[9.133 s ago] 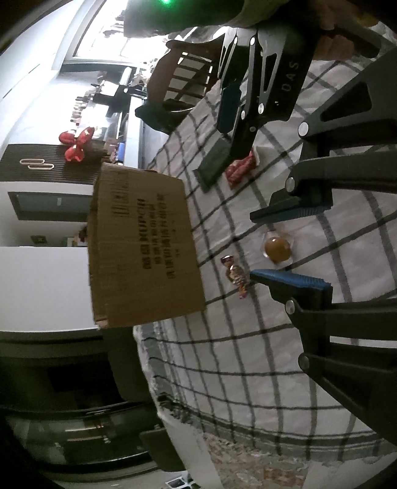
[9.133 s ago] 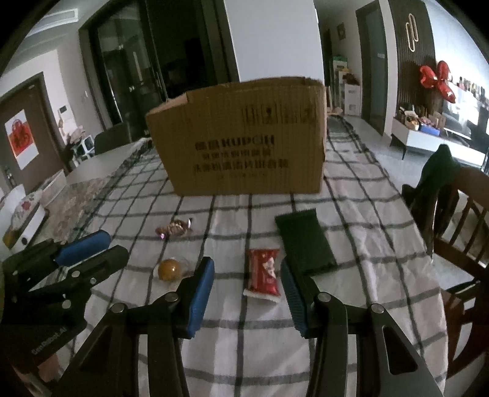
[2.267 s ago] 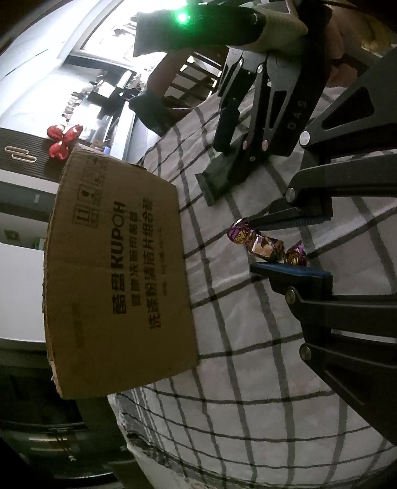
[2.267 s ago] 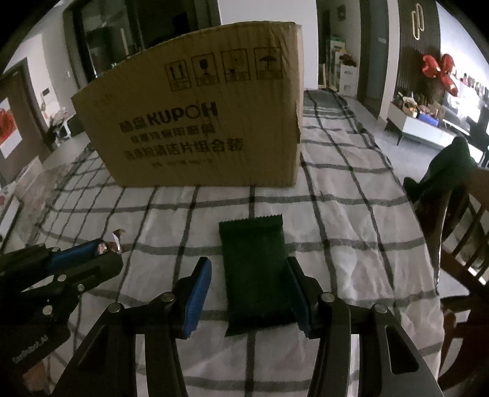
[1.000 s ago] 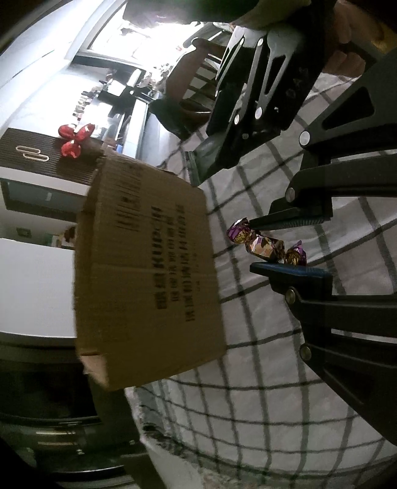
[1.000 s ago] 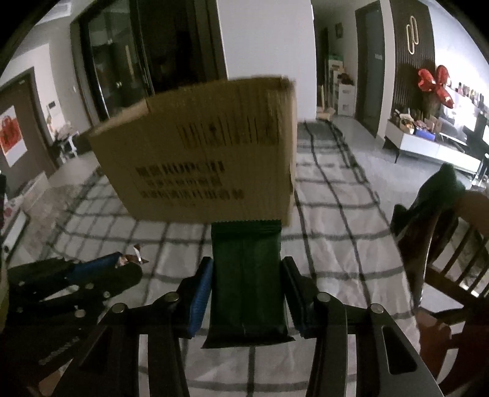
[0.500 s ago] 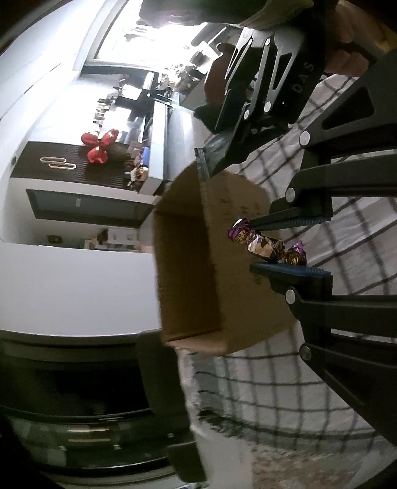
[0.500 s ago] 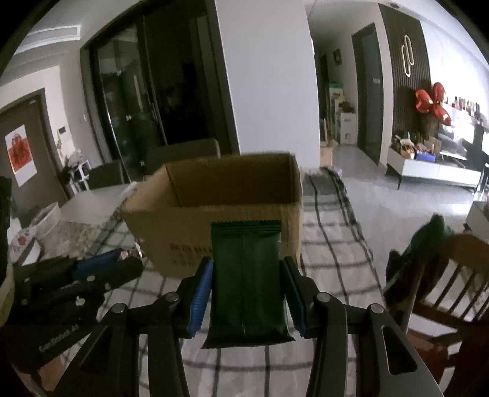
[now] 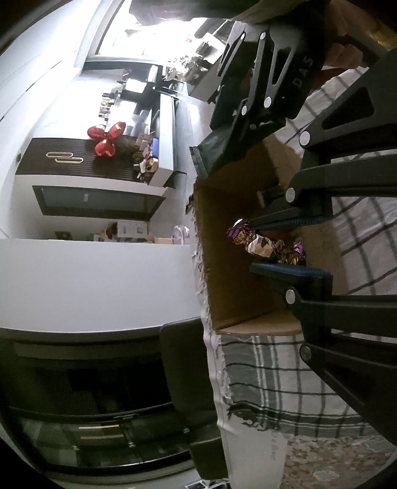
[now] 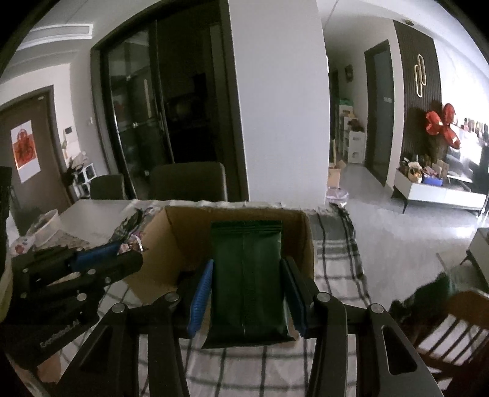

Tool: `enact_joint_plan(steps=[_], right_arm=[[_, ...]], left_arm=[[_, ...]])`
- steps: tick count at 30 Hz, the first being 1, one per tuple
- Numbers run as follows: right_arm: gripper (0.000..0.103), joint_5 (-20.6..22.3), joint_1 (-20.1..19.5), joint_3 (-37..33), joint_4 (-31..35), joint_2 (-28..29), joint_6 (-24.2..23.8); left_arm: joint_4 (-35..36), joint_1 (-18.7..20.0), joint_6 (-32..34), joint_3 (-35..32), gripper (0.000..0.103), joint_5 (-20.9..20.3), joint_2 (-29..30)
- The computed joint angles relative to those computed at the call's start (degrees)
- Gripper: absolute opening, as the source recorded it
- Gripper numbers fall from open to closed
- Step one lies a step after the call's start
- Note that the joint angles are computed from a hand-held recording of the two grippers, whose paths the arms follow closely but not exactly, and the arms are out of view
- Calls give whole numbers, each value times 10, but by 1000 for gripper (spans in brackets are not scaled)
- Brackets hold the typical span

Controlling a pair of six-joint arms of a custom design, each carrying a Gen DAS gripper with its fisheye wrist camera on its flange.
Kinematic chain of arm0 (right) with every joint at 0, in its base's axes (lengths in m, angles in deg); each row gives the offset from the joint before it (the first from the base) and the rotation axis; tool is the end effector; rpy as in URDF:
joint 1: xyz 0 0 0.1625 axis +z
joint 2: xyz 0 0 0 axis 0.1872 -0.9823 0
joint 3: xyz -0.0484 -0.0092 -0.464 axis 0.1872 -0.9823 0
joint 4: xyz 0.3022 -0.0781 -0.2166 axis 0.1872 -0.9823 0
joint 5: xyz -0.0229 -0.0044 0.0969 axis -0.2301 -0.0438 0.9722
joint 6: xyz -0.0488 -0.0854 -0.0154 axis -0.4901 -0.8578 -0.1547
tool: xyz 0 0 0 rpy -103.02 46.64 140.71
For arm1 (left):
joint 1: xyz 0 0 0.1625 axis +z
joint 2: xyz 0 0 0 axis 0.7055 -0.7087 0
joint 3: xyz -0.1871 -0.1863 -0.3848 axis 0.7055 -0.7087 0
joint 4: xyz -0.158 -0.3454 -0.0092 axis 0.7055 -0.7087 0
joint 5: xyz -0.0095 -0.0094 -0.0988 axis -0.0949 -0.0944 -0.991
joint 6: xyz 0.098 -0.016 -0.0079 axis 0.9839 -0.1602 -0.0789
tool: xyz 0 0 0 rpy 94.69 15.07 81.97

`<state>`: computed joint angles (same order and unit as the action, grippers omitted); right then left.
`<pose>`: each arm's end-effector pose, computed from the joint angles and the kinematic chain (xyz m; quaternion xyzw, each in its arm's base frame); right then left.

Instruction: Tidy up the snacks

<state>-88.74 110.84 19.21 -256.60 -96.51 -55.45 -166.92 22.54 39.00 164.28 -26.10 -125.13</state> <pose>0.4401 -0.5826 -0.0307 0.2269 -0.8323 0.4329 0.2617 -0.0513 -0.5912 0.3775 0.3143 0.8435 -0.3598 0.2455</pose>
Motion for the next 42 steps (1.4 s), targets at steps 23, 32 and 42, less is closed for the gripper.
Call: enact_joint_plan(steps=[23, 32, 42], right_arm=[[74, -58, -9, -82, 30, 35, -29], [83, -89, 32, 37, -67, 2, -4], [89, -155, 101, 171, -176, -26, 26]], left_arm=[[-71, 14, 9, -25, 74, 56, 35], [-197, -40, 43, 114, 95, 107, -45], [-232, -142, 12, 274, 102, 188, -165]])
